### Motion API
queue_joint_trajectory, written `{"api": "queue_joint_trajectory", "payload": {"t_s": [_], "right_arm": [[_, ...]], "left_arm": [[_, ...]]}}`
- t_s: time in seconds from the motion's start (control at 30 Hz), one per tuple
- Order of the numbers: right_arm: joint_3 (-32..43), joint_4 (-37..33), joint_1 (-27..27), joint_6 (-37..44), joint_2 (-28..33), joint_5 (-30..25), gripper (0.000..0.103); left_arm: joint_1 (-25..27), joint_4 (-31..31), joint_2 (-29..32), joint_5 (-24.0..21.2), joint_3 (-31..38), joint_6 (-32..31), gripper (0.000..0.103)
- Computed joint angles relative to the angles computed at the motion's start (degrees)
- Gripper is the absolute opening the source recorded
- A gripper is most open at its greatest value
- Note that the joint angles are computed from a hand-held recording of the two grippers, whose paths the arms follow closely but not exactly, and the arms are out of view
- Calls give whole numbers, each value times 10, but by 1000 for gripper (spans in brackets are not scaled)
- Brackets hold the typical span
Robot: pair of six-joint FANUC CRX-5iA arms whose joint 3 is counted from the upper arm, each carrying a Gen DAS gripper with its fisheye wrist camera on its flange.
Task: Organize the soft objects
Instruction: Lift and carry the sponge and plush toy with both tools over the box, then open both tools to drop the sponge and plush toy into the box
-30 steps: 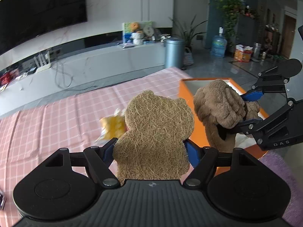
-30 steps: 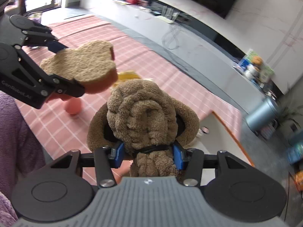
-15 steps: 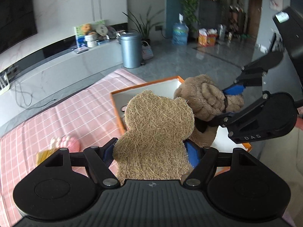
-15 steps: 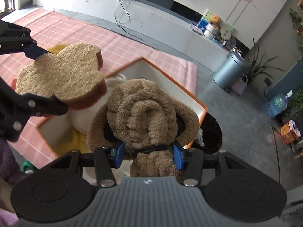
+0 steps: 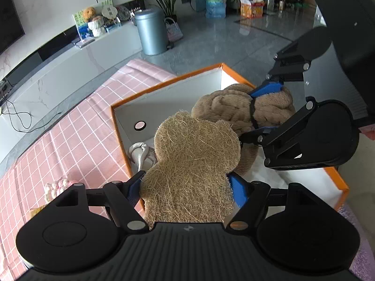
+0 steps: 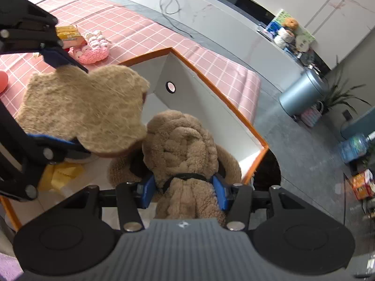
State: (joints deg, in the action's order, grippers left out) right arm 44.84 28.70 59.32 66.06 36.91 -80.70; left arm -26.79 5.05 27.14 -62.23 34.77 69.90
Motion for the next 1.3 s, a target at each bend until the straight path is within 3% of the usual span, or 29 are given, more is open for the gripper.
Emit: {"api": "queue_joint_trajectory", "payload": {"t_s": [0.5, 0.7, 0.83, 0.97, 1.3], "right_arm": [[39, -45, -30, 36, 35, 14, 52], [1, -29, -23, 26, 16, 34, 62], [-10, -21, -19, 20, 7, 37, 63], [-11, -9, -14, 14, 4, 32, 64], [-44, 24, 3, -12, -18, 34, 70]], "left_arm": [[-15, -32, 52, -27, 62, 9, 90], [-7, -13, 48, -29, 47, 5, 91], [-3, 1, 41, -34, 37, 6, 93], [2, 21, 34, -40, 28, 18, 103], [15, 79, 3, -19, -27, 12, 103]]}}
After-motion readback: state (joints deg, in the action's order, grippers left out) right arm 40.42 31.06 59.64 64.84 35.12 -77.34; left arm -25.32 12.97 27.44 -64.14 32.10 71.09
